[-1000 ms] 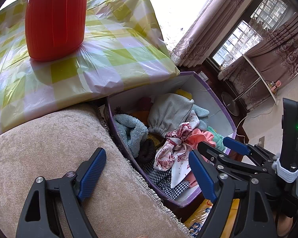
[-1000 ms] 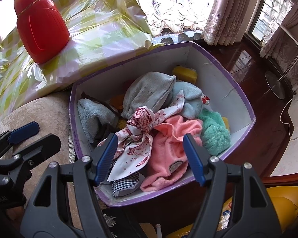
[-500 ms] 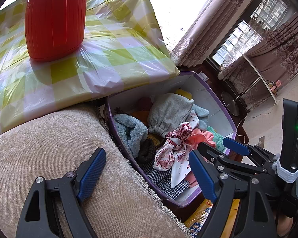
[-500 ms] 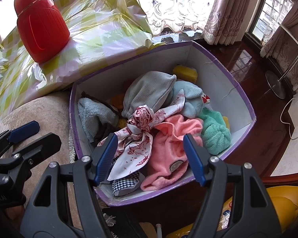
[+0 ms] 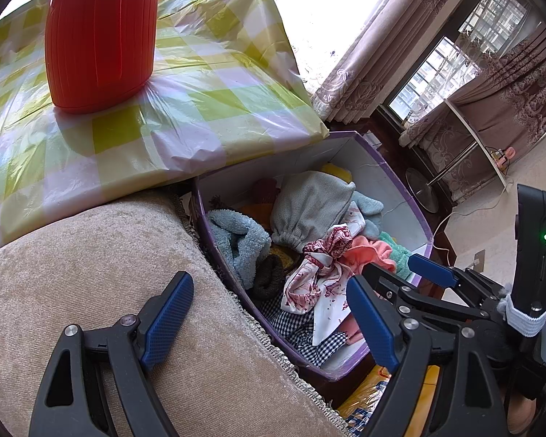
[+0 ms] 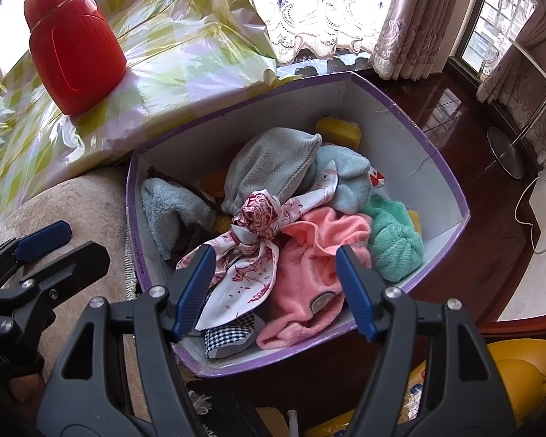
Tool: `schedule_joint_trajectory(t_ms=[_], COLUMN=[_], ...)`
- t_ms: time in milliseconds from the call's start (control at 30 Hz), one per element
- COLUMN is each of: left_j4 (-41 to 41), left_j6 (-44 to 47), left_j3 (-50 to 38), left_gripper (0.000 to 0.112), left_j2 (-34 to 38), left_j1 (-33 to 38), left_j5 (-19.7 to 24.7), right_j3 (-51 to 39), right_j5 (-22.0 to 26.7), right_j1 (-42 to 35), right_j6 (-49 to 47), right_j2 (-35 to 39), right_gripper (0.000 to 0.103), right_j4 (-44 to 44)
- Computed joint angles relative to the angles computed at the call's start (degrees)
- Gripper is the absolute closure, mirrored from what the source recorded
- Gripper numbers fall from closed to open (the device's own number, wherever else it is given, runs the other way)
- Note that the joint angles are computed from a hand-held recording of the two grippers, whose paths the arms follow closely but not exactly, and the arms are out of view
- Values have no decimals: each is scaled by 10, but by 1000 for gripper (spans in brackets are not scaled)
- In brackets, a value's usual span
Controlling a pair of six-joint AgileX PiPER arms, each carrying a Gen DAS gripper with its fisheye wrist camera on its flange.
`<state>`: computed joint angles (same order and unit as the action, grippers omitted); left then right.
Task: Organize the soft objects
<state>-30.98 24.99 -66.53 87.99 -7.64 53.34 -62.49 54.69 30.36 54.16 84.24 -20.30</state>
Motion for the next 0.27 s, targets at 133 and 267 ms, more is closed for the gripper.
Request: schedule_joint_trajectory(t_ms=[133, 267], left_j4=[-4, 5], left_j6=[8, 11], left_j3=[1, -1], left_gripper=[24, 23], left_j2=[1, 4], left_j1=[1, -7], left_j5=[2, -5], right_j3=[0, 4], right_j5=[0, 0], right_j1=[-2, -1], right_j6=[-2, 2], right_j2=[0, -3], right_gripper=[32, 32], right_j4=[1, 1])
